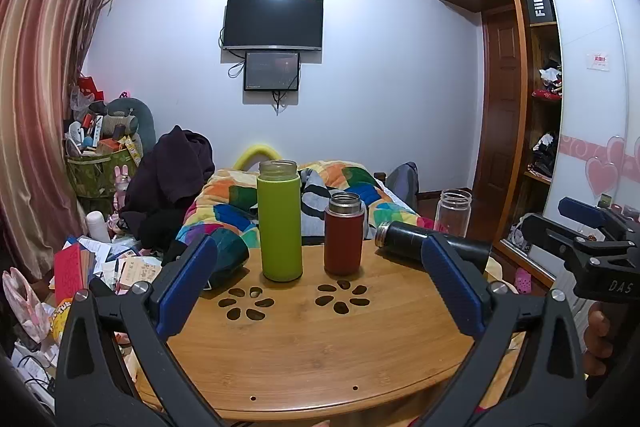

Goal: Flip cup upside down

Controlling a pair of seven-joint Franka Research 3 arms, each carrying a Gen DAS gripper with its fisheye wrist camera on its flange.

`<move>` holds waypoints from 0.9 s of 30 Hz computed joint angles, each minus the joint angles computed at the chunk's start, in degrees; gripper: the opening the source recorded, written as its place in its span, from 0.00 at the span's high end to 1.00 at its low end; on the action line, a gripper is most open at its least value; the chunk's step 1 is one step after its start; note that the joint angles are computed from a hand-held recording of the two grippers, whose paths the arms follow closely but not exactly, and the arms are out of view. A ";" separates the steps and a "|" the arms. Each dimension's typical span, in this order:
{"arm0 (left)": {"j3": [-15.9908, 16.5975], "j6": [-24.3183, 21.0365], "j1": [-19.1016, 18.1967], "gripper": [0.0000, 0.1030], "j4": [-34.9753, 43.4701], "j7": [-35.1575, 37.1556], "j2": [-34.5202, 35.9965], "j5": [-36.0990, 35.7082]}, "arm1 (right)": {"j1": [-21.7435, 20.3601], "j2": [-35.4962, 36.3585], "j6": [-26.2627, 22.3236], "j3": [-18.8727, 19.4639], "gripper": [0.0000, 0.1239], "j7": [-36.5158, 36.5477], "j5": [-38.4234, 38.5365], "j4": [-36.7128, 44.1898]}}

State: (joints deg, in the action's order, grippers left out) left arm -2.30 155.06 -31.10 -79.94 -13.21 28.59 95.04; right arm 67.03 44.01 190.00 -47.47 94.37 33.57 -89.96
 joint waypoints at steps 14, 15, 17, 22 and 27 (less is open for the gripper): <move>-0.27 -0.08 0.20 0.00 -0.53 -0.89 -0.40 0.86 | 0.01 -0.25 -0.21 -0.34 0.17 0.76 -1.15 -0.06; -0.27 -0.06 0.20 0.00 -0.58 -0.96 -0.44 0.97 | -0.05 -0.29 -0.30 -0.33 0.17 0.63 -1.15 0.01; -0.32 -0.22 0.20 0.00 -0.64 -0.85 -0.51 0.93 | 0.02 -0.29 -0.27 -0.36 0.17 0.62 -1.02 -0.03; -0.41 -0.13 0.32 0.00 -0.94 -1.31 -0.78 1.36 | 0.22 -0.11 -0.33 -0.63 0.17 0.56 -0.89 0.06; -0.54 -0.31 0.38 0.00 -1.04 -1.40 -0.88 1.61 | 0.35 -0.11 -0.46 -0.81 0.17 0.71 -0.93 0.02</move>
State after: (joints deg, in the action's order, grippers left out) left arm -2.84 154.74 -30.73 -80.98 -14.61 27.71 96.65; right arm 67.38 43.90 189.54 -48.28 95.08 32.63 -89.94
